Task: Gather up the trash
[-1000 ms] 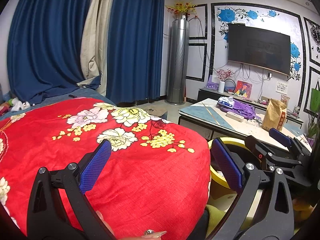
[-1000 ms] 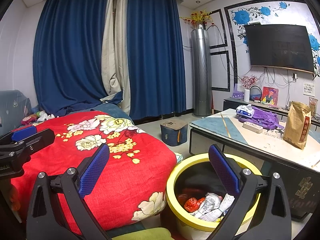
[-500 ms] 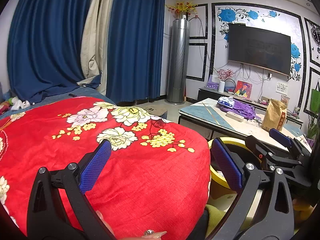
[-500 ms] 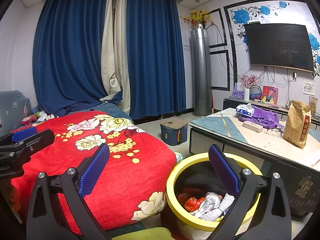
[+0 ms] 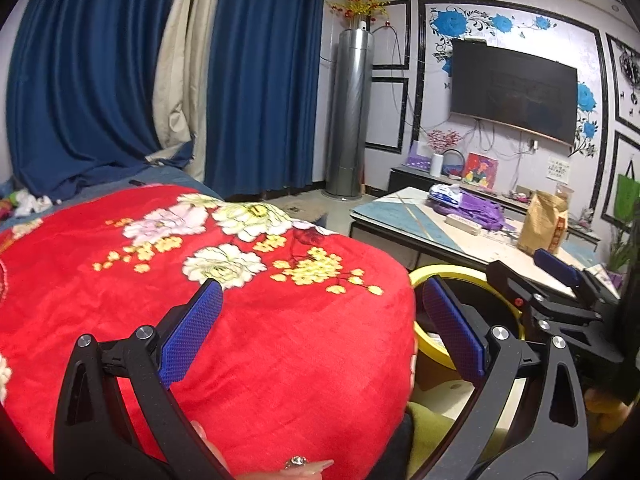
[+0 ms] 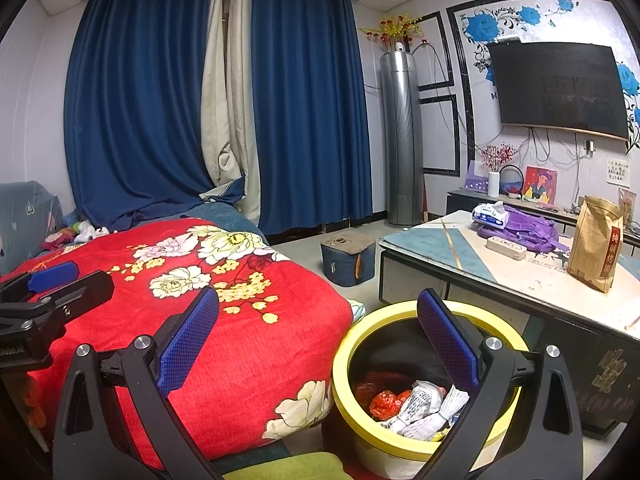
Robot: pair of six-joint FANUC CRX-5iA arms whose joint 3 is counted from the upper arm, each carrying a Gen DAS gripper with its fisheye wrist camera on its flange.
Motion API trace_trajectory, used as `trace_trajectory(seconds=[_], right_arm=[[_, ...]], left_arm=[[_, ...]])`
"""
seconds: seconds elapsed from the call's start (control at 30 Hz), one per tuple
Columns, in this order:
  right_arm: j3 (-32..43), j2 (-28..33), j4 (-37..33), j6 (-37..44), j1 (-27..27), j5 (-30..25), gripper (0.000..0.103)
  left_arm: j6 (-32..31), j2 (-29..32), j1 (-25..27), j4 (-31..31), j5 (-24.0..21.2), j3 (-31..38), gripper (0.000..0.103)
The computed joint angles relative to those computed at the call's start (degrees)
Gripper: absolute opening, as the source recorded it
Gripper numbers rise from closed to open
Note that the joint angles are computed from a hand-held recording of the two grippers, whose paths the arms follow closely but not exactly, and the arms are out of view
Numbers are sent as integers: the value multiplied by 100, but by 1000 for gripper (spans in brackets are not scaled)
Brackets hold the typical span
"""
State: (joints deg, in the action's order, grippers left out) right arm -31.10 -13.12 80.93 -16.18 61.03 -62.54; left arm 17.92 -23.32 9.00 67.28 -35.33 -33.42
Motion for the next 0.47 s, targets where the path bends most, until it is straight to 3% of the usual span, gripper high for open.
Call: trace_trajectory(seconds=[0.13, 0.23, 0.27, 0.37, 0.43, 0.47], right_arm=[[91, 58, -147, 93, 7, -34, 97], [264, 185, -89, 200, -88, 74, 97], [347, 220, -77, 278, -154, 206, 97], [970, 678, 46, 446, -317, 954, 97], [1688, 1186, -399, 995, -316, 1672, 97], [2260, 1572, -965, 1539, -244, 2068, 97]], left_arm=[[138, 4, 20, -89, 40, 34, 92], [887, 102, 347, -578, -182, 320, 92], [1408, 188, 614, -1004, -321, 563, 92], [2314, 404, 1376, -1703, -579, 1058, 92], [3303, 549, 2105, -2718, -520, 1533, 92], [3867, 652, 2465, -3307, -514, 1798, 92]])
